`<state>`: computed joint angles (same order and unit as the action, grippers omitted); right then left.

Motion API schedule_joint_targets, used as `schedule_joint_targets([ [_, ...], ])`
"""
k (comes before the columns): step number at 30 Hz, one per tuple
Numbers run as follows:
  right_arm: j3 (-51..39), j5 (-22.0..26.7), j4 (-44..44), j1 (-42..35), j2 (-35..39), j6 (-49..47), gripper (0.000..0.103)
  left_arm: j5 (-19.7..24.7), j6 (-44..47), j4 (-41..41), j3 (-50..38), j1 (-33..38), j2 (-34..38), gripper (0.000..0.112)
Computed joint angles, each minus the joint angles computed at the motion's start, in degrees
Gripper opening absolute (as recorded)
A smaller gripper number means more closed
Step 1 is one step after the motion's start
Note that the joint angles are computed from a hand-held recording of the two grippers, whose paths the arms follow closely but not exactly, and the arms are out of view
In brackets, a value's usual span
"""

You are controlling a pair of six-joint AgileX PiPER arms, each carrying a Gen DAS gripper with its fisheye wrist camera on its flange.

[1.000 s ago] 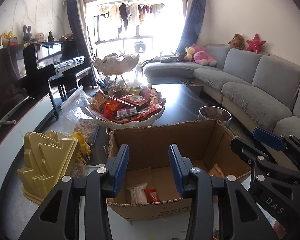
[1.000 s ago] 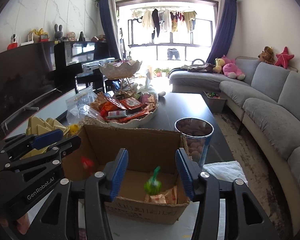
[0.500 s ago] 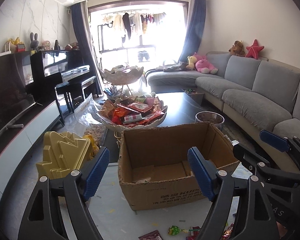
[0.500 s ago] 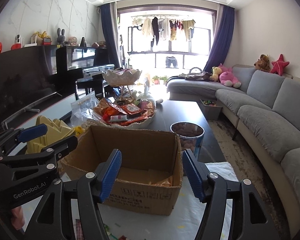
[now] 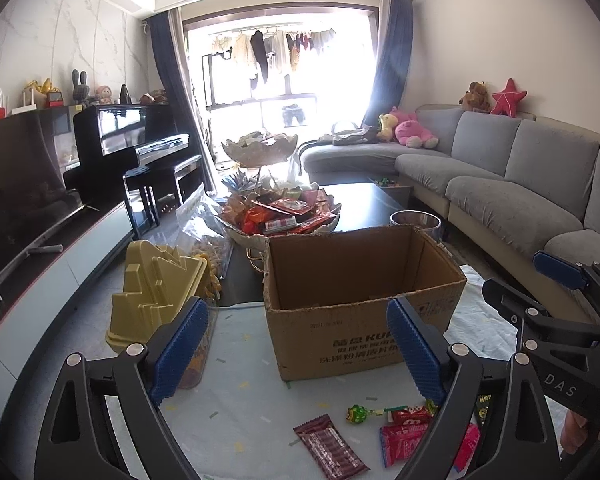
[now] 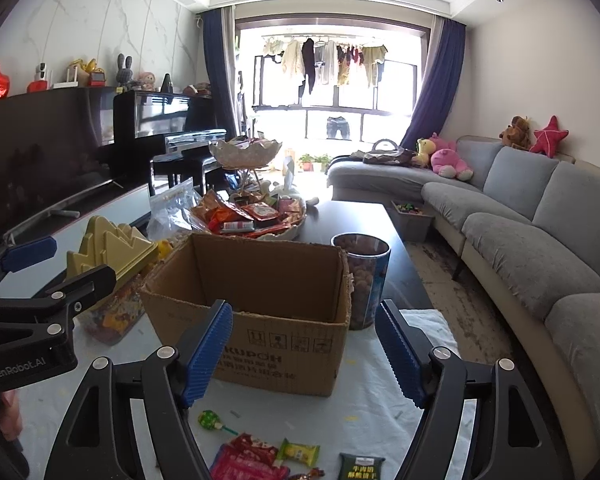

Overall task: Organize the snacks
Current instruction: 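Move both open tools back toward the remaining snacks on the table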

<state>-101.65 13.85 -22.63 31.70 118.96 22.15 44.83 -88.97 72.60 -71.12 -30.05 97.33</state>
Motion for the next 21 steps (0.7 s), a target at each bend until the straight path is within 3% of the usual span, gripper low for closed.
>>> schedule_joint_targets([
  [6, 8.4, -2.4, -4.6, -0.1, -4.7, 5.4, 0.074, 1.4, -3.9, 0.8, 5.3, -3.5, -3.0, 0.092],
  [13, 17.8, -3.8, -24.9, 0.8, -9.1, 25.6, 0.074, 5.1, -7.2, 0.5, 9.5, -7.9, -4.4, 0.092],
  [21, 24.4, -4.6, -24.5, 0.8, -11.4, 26.5, 0.074, 5.4, -9.9, -2.7, 15.0, -11.0, -5.8, 0.092],
])
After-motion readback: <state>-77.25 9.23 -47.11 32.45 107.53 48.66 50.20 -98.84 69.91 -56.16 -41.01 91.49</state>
